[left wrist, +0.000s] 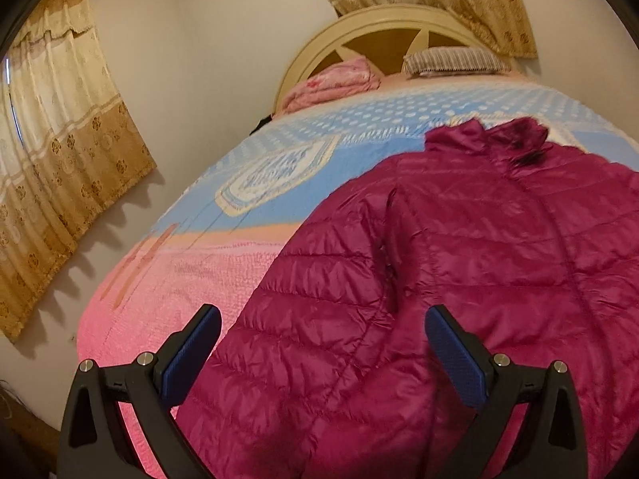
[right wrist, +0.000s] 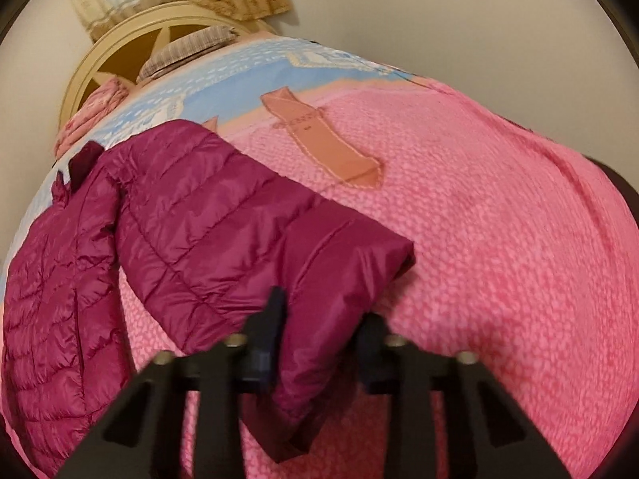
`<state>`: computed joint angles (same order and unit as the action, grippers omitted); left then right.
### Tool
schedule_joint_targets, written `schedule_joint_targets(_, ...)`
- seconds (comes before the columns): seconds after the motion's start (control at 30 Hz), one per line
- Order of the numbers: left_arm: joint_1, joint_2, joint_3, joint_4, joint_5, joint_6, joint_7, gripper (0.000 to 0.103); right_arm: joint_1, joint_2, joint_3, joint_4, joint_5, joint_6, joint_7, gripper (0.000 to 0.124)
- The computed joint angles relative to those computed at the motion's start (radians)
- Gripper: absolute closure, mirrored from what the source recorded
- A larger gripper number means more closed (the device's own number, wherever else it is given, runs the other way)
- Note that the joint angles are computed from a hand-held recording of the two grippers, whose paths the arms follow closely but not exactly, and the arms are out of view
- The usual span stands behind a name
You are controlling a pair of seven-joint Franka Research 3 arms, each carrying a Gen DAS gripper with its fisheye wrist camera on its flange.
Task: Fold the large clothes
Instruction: 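Grasp the jacket sleeve with the right tool and lift it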
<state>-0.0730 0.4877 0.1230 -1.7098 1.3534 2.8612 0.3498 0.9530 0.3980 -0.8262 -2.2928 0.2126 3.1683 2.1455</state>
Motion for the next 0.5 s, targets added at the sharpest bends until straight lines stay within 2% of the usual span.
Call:
schedule_joint_targets(0.13,0.022,0.053,-0.019,0.065,-0.126,-0.024,0.113,0.001,-0.021,0.028,0.005,0.051,-0.018,-0.01,-0.014,0.108)
schedule_joint_targets(0.3,0.017,0.096,0.006,0.133,-0.219,-0.037,0.183,0.001,0.058,0.097,-0.092,0.135,-0.045,-0.023,-0.012,0.109)
schedule_joint_targets(0.5,0.022,0.138,0.027,0.198,-0.309,-0.049,0.253,0.001,0.037,0.171,-0.081,0.3,-0.098,-0.059,-0.021,0.109)
